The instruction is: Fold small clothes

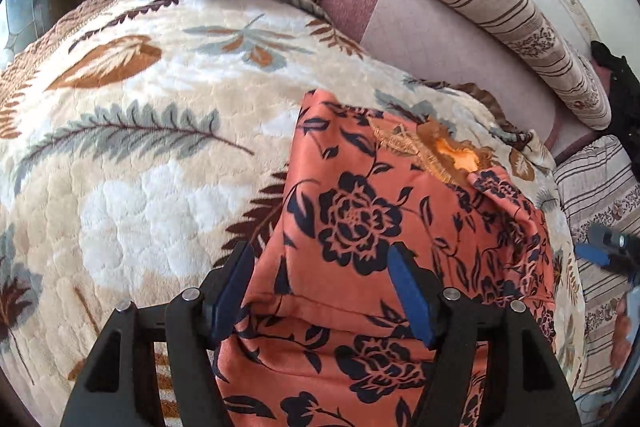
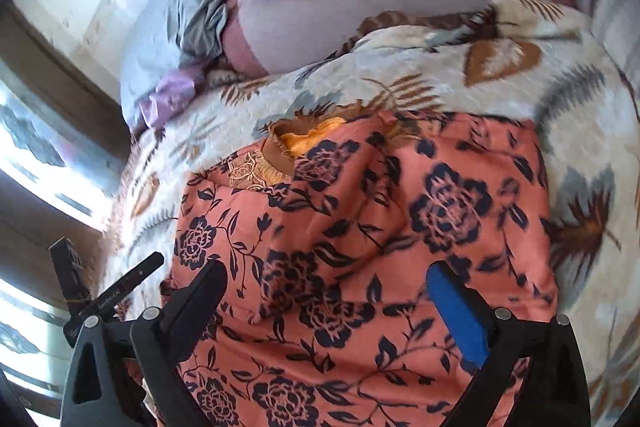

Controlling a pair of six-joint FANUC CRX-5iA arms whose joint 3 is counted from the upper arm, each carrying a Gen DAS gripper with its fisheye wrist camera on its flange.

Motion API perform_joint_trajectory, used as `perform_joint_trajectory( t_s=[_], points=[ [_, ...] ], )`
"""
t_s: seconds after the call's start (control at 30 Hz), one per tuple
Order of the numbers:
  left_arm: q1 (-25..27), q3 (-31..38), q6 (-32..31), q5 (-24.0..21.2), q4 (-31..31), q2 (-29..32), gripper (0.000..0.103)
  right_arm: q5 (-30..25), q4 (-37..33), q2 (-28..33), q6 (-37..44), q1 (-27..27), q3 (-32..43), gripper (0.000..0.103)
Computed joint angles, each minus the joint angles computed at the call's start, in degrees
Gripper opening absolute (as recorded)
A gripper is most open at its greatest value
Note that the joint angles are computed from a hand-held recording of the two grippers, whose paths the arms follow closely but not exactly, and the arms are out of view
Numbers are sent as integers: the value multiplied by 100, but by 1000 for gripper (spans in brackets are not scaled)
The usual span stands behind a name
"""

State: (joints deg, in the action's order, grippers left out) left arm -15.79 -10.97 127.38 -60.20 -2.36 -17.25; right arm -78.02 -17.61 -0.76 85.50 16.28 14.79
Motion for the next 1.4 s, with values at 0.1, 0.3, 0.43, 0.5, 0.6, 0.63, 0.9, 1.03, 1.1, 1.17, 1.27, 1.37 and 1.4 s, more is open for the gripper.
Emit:
perform_joint_trajectory(
  t_s=[0.1, 0.3, 0.43, 0.5, 0.6, 0.63, 0.9, 1.03, 1.1, 1.17, 1.27, 1.37, 1.4],
  points=[
    [-37, -250, 85, 169, 28, -42, 70, -672, 1577, 1043, -318, 1150, 853, 98],
    [103, -488, -54, 310, 137, -246, 70, -1277, 2276, 1629, -821, 1115, 739, 18],
    [368, -899, -304, 647, 513, -491, 70, -336, 606, 483, -949, -267, -276, 19],
    [267, -854, -246, 655, 347, -473, 70, -230, -566, 132, -690, -1175, -693, 28],
    [124, -689, -186, 494, 140, -375, 71, -184, -1626, -87, -425, -2137, -1113, 41],
    [124, -671, -202, 467, 148, -360, 71, -155, -1909, -133, -328, -2379, -1188, 57],
    [32, -488, -169, 327, -14, -168, 74, -120, -2646, -226, 149, -3194, -1418, 36],
    [-29, -446, -107, 339, -136, -119, 74, -135, -2027, -328, -67, -2900, -1232, 7],
    [-24, -455, -100, 370, -146, -112, 74, -115, -1905, -307, -22, -2676, -928, 7],
    [-21, -465, -102, 384, -159, -118, 74, -83, -2035, -289, 115, -2513, -406, 6],
    [-19, -482, -137, 417, -160, -135, 74, 269, -2506, -479, 391, -2545, 178, 6],
    [141, -727, -262, 688, 118, -305, 77, 860, -2707, -853, 583, -2760, -51, 6],
    [172, -775, -291, 724, 172, -342, 77, 933, -2831, -919, 624, -2928, -265, 6]
  ],
)
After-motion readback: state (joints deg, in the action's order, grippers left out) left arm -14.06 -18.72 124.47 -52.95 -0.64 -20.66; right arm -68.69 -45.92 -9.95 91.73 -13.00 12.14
